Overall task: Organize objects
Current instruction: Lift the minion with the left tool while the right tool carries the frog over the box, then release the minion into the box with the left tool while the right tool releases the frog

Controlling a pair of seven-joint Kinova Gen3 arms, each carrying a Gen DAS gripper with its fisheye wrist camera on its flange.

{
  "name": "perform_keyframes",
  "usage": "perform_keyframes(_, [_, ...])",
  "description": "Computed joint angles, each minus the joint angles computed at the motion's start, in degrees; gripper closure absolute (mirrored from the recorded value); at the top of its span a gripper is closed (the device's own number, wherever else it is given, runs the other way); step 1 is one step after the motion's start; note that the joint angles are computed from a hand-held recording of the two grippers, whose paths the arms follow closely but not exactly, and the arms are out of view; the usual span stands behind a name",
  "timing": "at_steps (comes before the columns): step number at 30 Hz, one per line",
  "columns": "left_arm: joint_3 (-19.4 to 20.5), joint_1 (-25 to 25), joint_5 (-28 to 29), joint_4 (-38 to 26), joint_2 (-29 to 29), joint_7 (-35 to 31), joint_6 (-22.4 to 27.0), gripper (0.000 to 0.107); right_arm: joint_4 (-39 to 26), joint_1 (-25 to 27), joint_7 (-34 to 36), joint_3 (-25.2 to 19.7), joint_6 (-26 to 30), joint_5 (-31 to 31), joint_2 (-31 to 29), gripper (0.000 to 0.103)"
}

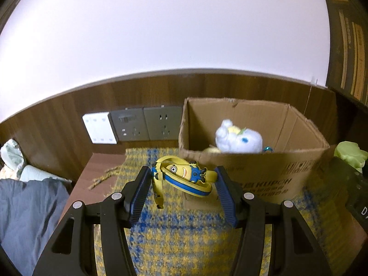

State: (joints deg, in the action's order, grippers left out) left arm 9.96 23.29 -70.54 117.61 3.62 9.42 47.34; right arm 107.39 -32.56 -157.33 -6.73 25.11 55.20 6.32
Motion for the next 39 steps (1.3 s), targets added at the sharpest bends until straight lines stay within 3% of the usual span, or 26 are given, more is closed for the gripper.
perform_keyframes(17, [-0.1, -1.6, -3.0, -2.2, -1.8, -0.5, -1.9, 0.051, -1.8, 0.1, -2.6, 0.0, -1.5, 4.7, -0.5, 0.051])
perform_keyframes(25, [-0.2, -3.0, -3.4, -4.6, -1.2, -4.4, -3.8, 0.051, -3.9, 0.0, -3.2, -0.1, -1.4, 7.0, 0.2, 0.051])
perform_keyframes(33, [-2.3, -5.4, 0.2, -7.0, -0.7, -11.0, -9.8, 0.051, -7.3, 0.1, 2.5, 0.9, -2.9, 3.1, 1.8, 0.051])
perform_keyframes(39, [-3.8, -7.0, -0.2, -8.0, 0.0, -12.5, -14.1, 0.051, -11.0, -0.5, 9.5, 2.4, -3.4, -3.0, 4.0, 0.051])
